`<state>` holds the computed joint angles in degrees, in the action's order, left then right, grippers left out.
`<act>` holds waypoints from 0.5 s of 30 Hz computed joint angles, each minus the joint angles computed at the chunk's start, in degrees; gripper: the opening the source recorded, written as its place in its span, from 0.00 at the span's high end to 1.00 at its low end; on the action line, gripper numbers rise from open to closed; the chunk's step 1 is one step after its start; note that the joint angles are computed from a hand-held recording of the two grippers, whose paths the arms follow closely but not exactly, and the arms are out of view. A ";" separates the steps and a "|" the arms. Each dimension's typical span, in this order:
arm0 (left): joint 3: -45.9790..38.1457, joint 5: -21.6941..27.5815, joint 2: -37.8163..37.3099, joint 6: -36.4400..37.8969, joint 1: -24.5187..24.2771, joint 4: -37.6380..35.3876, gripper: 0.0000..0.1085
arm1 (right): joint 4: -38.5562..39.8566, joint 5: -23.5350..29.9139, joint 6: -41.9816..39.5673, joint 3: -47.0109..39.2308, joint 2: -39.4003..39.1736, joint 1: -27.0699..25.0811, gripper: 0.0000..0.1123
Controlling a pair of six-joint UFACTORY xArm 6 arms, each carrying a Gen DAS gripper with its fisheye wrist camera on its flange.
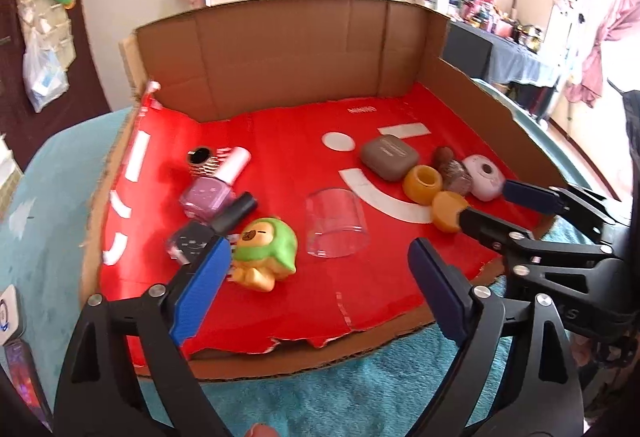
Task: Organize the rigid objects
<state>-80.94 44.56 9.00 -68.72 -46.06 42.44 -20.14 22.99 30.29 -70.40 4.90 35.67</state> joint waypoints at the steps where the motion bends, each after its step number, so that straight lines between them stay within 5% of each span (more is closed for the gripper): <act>1: 0.04 1.47 -0.23 -1.58 -0.39 1.58 0.15 | -0.39 -0.22 0.51 0.25 -0.22 -0.02 0.43; 6: 0.48 6.48 -1.06 -6.45 -2.36 6.87 0.15 | -4.26 -0.80 4.60 1.37 -1.39 0.09 0.37; 15: 2.28 5.48 -1.90 -8.94 -2.33 6.55 0.15 | -15.50 -0.37 16.83 3.03 -3.60 0.70 0.22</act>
<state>-78.66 50.04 7.10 -77.66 -48.39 48.99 -35.64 22.61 47.12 -67.37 1.31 36.37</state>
